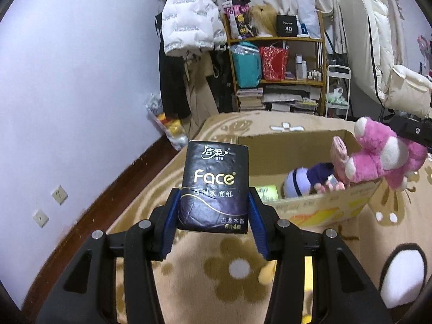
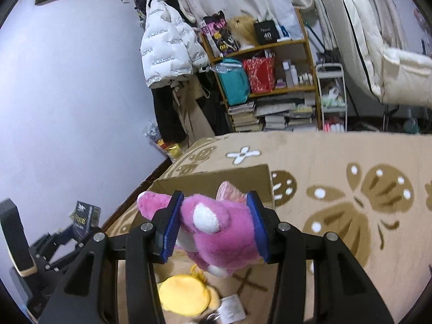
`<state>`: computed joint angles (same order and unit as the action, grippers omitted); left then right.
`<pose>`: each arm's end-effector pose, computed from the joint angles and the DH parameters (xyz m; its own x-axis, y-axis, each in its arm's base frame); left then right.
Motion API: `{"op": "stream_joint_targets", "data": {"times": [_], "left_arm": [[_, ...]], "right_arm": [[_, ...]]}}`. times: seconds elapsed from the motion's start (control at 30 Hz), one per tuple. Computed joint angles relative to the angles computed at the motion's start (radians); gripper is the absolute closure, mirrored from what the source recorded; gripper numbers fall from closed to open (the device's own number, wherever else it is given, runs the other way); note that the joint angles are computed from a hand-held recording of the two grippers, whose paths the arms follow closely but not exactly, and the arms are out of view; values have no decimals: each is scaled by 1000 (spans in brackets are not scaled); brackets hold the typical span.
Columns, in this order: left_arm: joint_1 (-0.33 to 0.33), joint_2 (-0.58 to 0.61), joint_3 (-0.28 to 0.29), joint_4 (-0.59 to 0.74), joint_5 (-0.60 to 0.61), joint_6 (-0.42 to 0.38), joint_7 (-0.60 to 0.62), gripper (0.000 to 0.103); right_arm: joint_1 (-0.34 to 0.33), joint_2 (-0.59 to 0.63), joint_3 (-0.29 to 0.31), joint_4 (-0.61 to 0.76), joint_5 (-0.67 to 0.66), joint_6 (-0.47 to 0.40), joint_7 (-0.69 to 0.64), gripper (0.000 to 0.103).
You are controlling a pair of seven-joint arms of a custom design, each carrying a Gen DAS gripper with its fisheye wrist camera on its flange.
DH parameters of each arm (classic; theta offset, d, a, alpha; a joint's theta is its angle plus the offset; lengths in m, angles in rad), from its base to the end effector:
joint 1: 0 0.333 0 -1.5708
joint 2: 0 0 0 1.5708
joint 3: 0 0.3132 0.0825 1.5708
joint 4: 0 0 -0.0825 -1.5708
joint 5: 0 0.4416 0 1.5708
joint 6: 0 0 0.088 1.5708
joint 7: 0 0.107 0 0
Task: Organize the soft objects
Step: 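Lift the pink bunny into the box with the right tool while the left carries the tissue pack in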
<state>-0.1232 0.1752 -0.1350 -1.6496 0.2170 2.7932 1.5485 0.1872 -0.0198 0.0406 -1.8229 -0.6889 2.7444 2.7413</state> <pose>0.6969 -0.1861 0.6080 -0.2895 -0.9424 -0.1675 -0.5017 0.2984 -0.8120 0.6384 0.1742 0.6257 -0.2393 -0.9187 -0.3142 -0.4452 0.3914 -0.8053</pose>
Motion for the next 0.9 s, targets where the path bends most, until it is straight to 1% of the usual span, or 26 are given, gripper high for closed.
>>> {"op": "stream_joint_targets", "data": {"times": [0.13,0.23,0.4,0.63,0.73,0.8,0.9], "left_arm": [[-3,59,-7,71,-26,-3,9,57],[-18,106,1,130,-16,-4,5,57],[-26,165,-1,210,-25,-16,31,56],[-42,241,-17,312,-46,-23,103,56],[-32,265,-44,340,-94,-51,159,56],[-17,286,-70,368,-147,-97,207,56],[-24,309,-70,396,-178,-138,236,56]], "right_arm": [[0,31,-10,23,-4,21,-5,53],[6,56,-20,43,-20,41,-1,53],[21,99,-42,85,-38,61,-15,53],[36,147,-67,120,33,73,-85,53],[42,162,-76,130,65,75,-110,53],[45,167,-82,130,82,84,-118,53],[52,175,-99,126,76,107,-102,52]]}}
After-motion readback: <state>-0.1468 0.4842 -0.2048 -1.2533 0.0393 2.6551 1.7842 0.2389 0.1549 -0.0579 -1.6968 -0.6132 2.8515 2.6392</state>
